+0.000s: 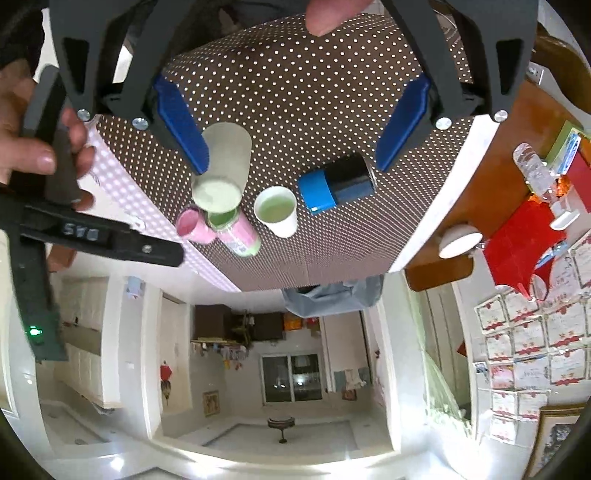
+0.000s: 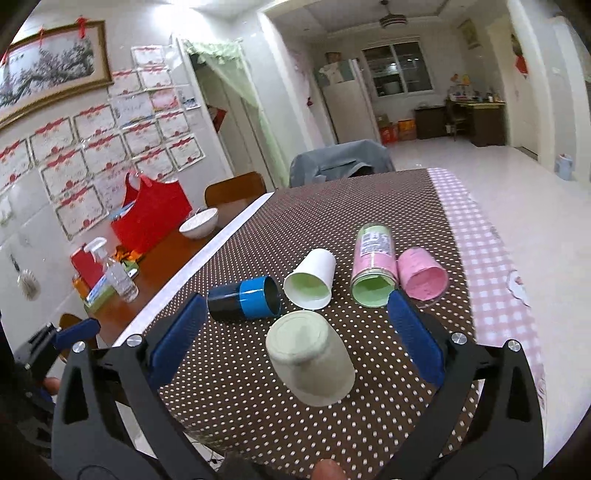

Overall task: Flip cup upside down
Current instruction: 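Open the right gripper and withdraw it from the cup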

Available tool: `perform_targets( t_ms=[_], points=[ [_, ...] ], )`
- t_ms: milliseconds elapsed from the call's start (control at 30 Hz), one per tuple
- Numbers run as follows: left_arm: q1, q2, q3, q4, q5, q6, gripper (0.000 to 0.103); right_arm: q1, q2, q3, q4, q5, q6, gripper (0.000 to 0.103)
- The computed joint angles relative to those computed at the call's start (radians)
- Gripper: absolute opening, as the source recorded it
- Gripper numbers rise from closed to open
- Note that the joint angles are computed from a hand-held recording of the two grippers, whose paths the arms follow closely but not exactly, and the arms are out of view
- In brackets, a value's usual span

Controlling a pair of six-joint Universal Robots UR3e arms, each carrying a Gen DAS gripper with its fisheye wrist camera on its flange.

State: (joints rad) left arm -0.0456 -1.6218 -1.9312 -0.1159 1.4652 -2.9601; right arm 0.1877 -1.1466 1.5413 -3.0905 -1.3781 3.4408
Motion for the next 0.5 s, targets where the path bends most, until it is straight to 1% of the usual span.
perform_targets(
  t_ms=[233,300,500],
  points=[
    [-0.057,0.023,0.041,-0.029,0.125,-0.074,0.090,0.021,-0.136,0.084,0.031,-0.065,0.019,0.097],
    [-0.070,0.028,0.048,-0.025,0.163,-0.085,0.090,0.040,-0.163,0.098,0.036,-0.110,0.021,0.097],
    [-0.096,0.064,0.026,0.007,0.221,-0.096,0.091,0.105,-0.208,0.131,0.011,-0.242,0.030,0.097]
  ],
)
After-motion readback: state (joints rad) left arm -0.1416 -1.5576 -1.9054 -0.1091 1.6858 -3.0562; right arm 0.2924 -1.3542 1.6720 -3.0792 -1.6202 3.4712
